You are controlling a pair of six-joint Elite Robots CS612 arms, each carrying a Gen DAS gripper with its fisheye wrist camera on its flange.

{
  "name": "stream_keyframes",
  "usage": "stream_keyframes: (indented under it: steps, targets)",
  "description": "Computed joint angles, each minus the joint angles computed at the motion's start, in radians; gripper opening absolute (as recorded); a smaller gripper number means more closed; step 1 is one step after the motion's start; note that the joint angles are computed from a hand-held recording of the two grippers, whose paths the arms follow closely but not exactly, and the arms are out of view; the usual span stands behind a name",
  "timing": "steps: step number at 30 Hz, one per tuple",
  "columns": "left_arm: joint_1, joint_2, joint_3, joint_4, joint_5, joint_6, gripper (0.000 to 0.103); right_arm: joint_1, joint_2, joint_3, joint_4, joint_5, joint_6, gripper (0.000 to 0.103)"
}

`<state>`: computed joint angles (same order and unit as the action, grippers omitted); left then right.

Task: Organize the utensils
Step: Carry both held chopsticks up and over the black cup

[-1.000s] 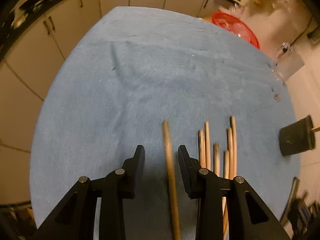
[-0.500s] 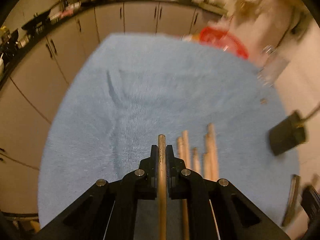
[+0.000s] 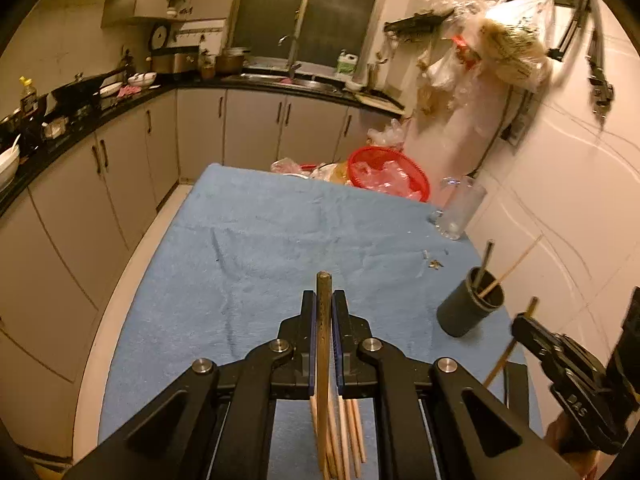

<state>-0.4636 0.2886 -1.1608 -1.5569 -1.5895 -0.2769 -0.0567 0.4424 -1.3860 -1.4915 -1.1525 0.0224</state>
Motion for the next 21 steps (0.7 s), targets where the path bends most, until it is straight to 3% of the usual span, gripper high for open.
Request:
stream_keyframes:
  steps: [21]
  targets:
    - [-0.013,-0.014,0.022,-0.031,-0.03,0.023,0.007,-0.02,0.015,-0.032,-0.05,-0.028,0.091,0.007]
